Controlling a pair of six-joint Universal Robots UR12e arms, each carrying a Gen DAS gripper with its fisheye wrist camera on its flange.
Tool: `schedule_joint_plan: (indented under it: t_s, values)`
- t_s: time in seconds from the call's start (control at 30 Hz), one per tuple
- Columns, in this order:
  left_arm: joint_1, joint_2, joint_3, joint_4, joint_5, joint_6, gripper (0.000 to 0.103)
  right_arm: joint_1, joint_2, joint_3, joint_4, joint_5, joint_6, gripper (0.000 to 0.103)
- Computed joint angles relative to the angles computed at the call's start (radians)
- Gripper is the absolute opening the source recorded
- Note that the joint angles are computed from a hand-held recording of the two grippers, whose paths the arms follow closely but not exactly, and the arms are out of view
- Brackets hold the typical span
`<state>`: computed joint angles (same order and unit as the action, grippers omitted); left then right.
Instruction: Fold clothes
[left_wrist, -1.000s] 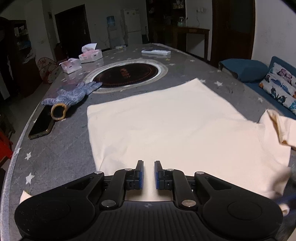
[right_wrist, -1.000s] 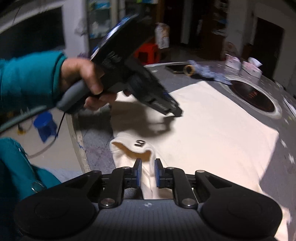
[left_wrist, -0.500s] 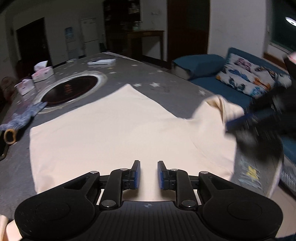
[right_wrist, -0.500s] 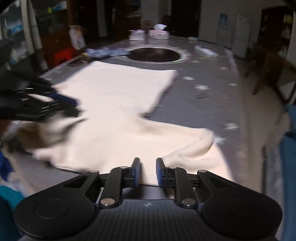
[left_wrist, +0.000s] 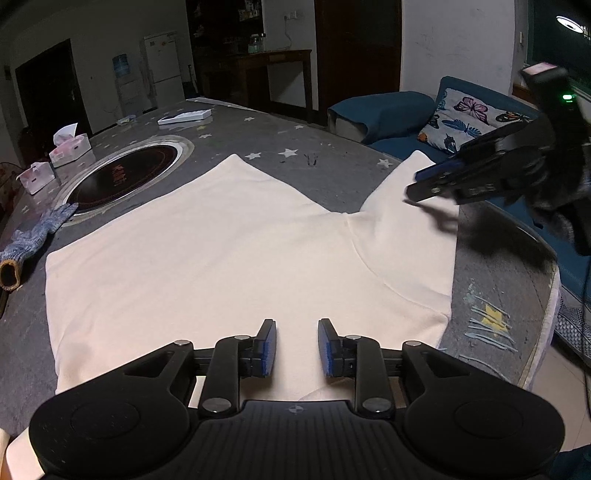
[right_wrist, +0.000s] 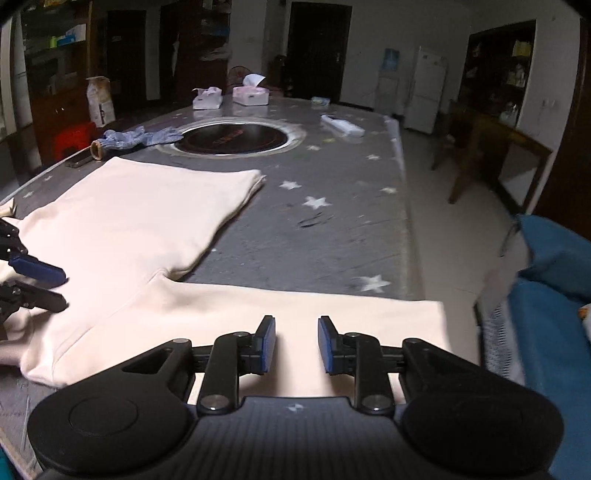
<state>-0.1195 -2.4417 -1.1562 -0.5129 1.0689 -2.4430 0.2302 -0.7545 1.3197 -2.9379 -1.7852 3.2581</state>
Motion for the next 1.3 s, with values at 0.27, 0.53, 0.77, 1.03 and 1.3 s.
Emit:
schedule_joint_plan:
  t_s: [0.27,0.53,0.77,1.03,1.3]
  values:
    - [0.001,0.002,-0.004,0.004,0.002,0.005,0.031,-0.006,0.024,-0.033,0.001,-0.022,0.062,0.027]
    - [0.0,0.0,0.0,0.001,0.007,0.016,0.036,-0.014,-0.012,0.045,-0.042,-0.063,0.154,0.033]
    - [-0.003,0.002,-0.005,0.012,0.021,0.016,0.038,-0.033,-0.057,0.136,-0.062,-0.134,0.289,0.034]
    - [-0.008,0.004,-0.008,0.02,0.042,0.018,0.042,-0.082,-0.063,0.199,-0.168,-0.004,0.487,0.038]
    - [-0.012,0.007,-0.01,0.025,0.059,0.02,0.043,-0.107,-0.049,0.224,-0.276,0.074,0.595,0.017]
